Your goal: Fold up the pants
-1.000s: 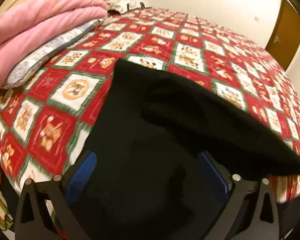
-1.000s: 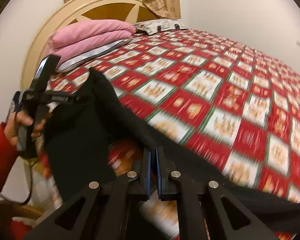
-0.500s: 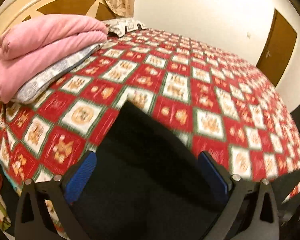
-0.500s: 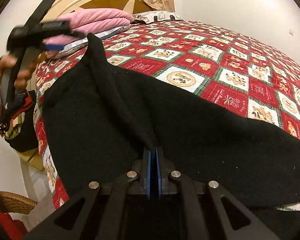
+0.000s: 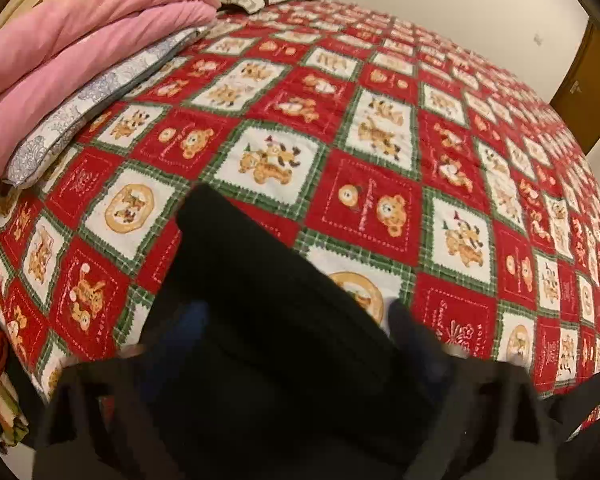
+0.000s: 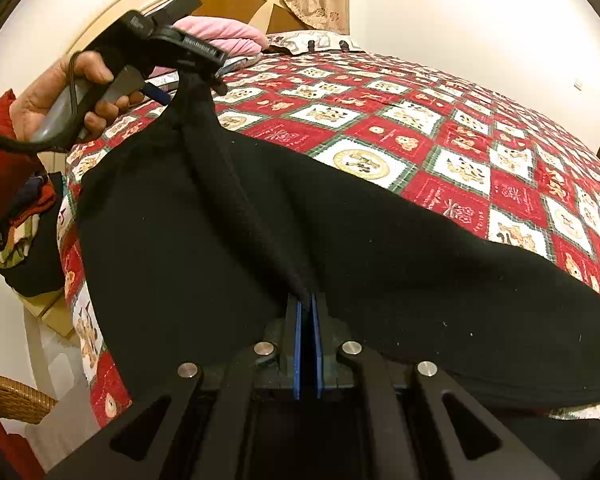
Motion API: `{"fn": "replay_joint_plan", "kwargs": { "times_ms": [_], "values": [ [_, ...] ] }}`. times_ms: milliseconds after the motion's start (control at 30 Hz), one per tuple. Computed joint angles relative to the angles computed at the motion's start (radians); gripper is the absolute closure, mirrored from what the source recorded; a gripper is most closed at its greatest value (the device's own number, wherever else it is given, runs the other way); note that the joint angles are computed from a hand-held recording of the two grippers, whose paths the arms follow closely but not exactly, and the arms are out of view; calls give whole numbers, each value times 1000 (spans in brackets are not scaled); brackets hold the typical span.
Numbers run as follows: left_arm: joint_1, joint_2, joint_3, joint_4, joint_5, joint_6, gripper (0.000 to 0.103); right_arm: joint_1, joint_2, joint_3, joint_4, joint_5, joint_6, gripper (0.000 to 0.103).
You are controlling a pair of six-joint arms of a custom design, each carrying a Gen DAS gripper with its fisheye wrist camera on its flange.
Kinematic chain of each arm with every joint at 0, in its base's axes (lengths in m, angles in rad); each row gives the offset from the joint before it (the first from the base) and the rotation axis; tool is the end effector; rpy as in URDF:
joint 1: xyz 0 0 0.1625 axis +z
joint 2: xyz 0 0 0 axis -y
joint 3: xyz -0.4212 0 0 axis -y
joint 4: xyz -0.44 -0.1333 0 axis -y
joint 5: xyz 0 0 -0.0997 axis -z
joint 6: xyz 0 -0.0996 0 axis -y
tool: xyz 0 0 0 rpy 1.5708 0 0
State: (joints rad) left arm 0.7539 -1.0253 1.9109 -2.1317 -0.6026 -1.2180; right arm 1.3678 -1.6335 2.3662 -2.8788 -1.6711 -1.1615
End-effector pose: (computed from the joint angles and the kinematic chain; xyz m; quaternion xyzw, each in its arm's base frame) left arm -0.2707 -0.5495 0.0966 -0.1003 0.8709 -0.3156 0.3631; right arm 0.0324 -0.4541 0.2597 0.4290 -0.8564 0.1896 0.2160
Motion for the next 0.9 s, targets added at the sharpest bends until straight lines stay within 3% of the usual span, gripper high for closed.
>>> {"fn": "replay_joint_plan", "kwargs": {
  "times_ms": [33,100,133,333,500,633,767,900],
  "values": [
    [-4,-8,25,-69,0,41,60,-1,1,-4,7,3,8,98],
    [-12,-25,62,-153,-9,86,79,0,0,-11,21,5,26,98],
    [-17,-32,73,-171,-8,94,82,1,-2,-13,25,6,31,98],
    [-127,-140,184,-187,27,51,83,11,-108,-6,104,74,54,98],
    [-229,-240,276,8,28,-128,83,10,-251,37,237,90,-26,98],
    [-257,-268,353,54,-11,-247,83,-14,-310,97,269,48,-87,98],
    [-252,-253,388,95,-45,-345,83,-47,-326,110,332,46,-51,98],
    [-253,-230,386,193,-54,-418,78,-53,-327,132,304,39,-65,98]
  ]
}}
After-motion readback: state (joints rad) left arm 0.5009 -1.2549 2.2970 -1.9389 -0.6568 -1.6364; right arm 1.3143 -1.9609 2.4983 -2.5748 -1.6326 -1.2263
